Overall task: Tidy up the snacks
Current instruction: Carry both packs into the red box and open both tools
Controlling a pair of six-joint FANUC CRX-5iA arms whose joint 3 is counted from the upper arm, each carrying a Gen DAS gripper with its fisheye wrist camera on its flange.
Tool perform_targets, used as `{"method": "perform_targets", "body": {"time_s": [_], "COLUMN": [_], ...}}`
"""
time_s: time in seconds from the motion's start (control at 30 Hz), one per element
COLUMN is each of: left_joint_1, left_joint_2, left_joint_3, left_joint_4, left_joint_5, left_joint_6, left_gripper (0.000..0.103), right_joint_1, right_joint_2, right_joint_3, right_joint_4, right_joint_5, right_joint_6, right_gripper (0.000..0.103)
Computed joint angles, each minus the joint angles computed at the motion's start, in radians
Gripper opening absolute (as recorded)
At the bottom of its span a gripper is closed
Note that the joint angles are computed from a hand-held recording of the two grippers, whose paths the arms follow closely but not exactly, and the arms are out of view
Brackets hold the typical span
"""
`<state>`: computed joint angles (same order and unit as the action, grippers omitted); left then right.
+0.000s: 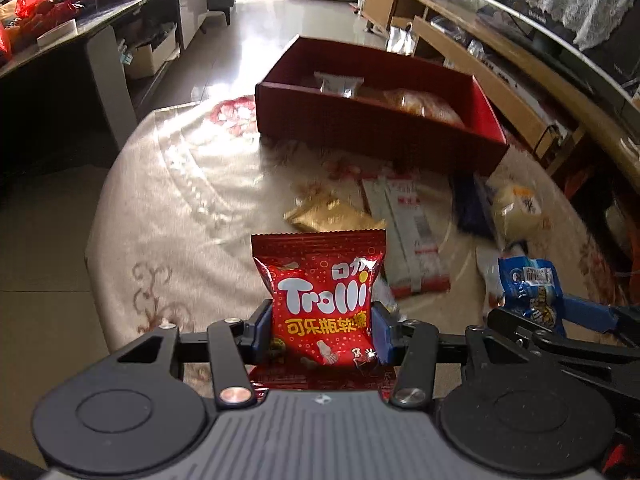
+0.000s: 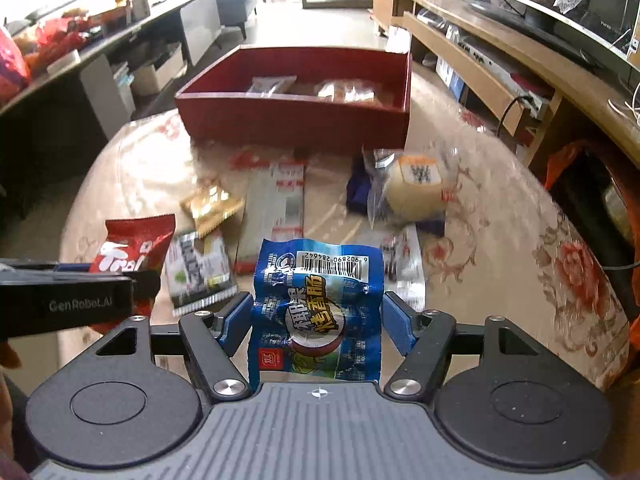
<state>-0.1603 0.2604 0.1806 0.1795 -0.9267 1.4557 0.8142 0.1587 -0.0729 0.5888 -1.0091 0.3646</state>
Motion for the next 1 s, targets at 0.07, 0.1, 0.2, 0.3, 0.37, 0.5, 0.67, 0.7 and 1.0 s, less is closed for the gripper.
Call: {"method": "perform_targets", "body": {"time_s": [0.07,0.1,0.2,0.3,0.37,0.5,0.67,0.7,1.0], "left_joint_1": [0.000,0.001,-0.003,-0.003,-0.010,-0.017,-0.024,-0.026,-0.040], "left_joint_2": [0.018,0.027,0.063,0.109,0.143,0.212,0.299,0.315,0.504], "left_joint_3": [0.031,0.048,0.107,0.172,0.224,0.321,0.451,0.477,0.789], "left_joint_4": [0.003,0.009,0.011,0.030,0.023,0.028,0.034,0.034,-0.010], "left_joint_5": [-0.007,-0.008,0.004,-0.002,-0.008,-0.026,-0.055,-0.060,-0.155], "left_joint_6": [0.017,0.017,0.025,0.038,0.049,0.071,0.099,0.104,0.180], "left_gripper": [0.049,0.049,0.049,0.049,0.049,0.049,0.049,0.049,0.049], "right_joint_1": [-0.013,-0.020,-0.044,-0.073,-0.094,-0.128,-0.173,-0.179,-0.240], "right_joint_2": [0.006,0.007,0.014,0.028,0.041,0.075,0.119,0.126,0.219], "right_joint_3": [0.010,0.013,0.025,0.048,0.066,0.112,0.170,0.180,0.304], "right_joint_4": [-0.001,-0.003,0.002,0.006,0.011,0.015,0.008,0.008,-0.009], "right_joint_5": [0.010,0.020,0.040,0.055,0.074,0.086,0.097,0.099,0.111], "right_joint_6": [0.001,0.001,0.001,0.001,0.007,0.024,0.045,0.051,0.125], "right_gripper": [0.075,0.075,0.075,0.075,0.075,0.075,0.075,0.075,0.075]}}
